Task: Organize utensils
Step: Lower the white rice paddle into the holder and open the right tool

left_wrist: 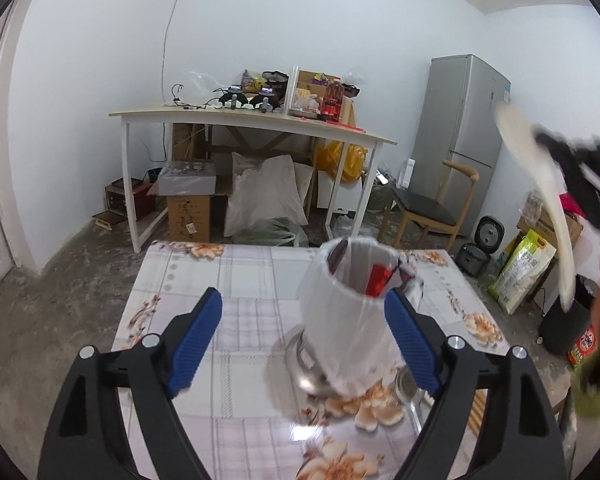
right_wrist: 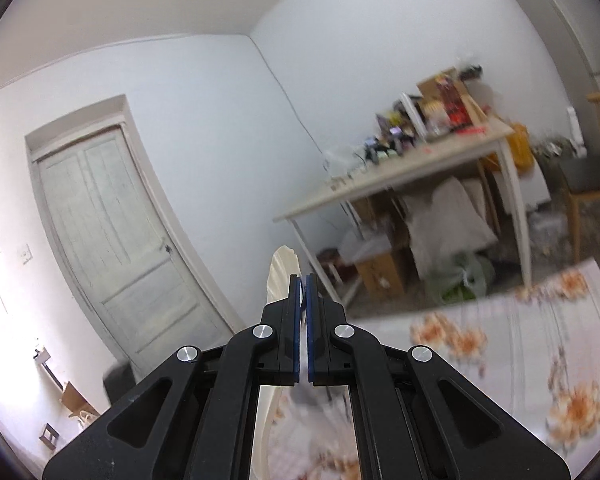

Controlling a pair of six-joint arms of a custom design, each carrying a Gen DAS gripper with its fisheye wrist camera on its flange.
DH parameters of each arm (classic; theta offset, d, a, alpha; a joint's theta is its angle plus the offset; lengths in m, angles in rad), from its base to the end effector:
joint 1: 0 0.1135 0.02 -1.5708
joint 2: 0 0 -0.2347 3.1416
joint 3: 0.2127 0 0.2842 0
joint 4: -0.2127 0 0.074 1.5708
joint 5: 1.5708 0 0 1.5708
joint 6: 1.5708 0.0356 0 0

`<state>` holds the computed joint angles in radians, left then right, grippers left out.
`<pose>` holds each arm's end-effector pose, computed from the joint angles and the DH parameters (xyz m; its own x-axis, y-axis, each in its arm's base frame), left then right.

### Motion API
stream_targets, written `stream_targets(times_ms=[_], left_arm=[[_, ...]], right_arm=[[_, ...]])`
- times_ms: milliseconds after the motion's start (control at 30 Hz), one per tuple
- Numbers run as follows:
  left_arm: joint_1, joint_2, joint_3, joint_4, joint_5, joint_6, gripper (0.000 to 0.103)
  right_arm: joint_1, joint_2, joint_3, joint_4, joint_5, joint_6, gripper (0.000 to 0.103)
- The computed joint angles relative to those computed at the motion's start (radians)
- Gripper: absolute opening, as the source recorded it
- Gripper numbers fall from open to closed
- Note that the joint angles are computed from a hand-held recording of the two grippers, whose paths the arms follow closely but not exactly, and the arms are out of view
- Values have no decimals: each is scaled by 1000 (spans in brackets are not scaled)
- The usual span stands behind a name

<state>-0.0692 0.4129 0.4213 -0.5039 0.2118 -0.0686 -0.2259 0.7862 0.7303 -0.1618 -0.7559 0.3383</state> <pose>0.1771 -0.0198 0.2183 -0.4905 -0.0332 -0.8708 0.2190 0.9625 -0.1600 0.2320 -0.0283 0.3024 -0.3611 0.3308 -0.8719 -0.3921 0.7944 0.4638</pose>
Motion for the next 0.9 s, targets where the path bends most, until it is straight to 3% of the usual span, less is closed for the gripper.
stream_targets(times_ms=[200, 367, 567, 900], left_arm=[[92, -169, -80, -133, 59, 68, 84], [175, -181, -121, -167, 118, 117, 84], [218, -134, -137, -134, 149, 141, 84], [234, -92, -149, -95, 169, 142, 84]], right_arm=[[114, 243, 74, 233, 78, 25, 1], [170, 488, 146, 354, 116, 27, 1], [212, 632, 181, 372, 173, -19, 1], [256, 638, 144, 327, 238, -117, 1]])
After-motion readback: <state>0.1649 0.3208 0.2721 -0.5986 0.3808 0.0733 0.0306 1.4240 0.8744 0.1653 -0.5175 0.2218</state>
